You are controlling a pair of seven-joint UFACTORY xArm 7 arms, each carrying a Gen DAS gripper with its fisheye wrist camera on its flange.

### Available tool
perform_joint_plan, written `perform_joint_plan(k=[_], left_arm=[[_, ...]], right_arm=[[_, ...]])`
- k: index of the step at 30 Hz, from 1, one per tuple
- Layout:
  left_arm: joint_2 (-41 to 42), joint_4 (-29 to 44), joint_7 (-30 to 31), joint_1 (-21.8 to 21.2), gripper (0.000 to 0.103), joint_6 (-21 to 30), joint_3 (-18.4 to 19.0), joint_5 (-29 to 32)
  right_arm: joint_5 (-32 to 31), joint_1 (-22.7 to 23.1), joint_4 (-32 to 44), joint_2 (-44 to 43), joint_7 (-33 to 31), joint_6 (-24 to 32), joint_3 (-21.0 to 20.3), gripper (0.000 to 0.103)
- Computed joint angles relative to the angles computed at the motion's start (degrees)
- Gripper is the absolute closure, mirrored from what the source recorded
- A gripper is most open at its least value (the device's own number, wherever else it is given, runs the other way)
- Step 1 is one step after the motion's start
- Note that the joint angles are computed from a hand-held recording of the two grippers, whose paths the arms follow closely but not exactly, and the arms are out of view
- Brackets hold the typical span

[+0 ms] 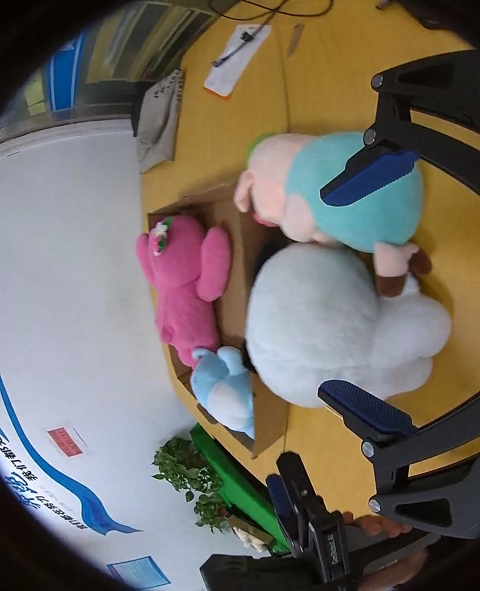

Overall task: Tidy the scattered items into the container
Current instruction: 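Move both grippers to the white plush and close them on it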

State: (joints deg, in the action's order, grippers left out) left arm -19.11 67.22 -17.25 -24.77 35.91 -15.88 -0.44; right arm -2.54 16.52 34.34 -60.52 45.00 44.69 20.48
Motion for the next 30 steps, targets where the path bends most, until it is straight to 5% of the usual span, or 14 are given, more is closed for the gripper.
perform_joint_plan(k=[10,21,30], left_arm=[[5.17,2.86,5.04,-2.64,0.000,-0.42,1.96,-7.47],[-1.76,-3.21,1.23,-1.40,0.000,-1.80,-0.02,-4.54],[-4.42,-6.03,-0.28,-2.24,0.000,-2.39,0.56,-5.26]], right_arm=[[4.11,6.26,-3.84,2.03,-1.69,-5.50,-0.45,0.008],[-1.94,1.55,1.52,3.89,3.35,4.62,4.98,0.007],[-4.54,1.47,3.19,4.98,4.85,6.25,5.65,0.007]])
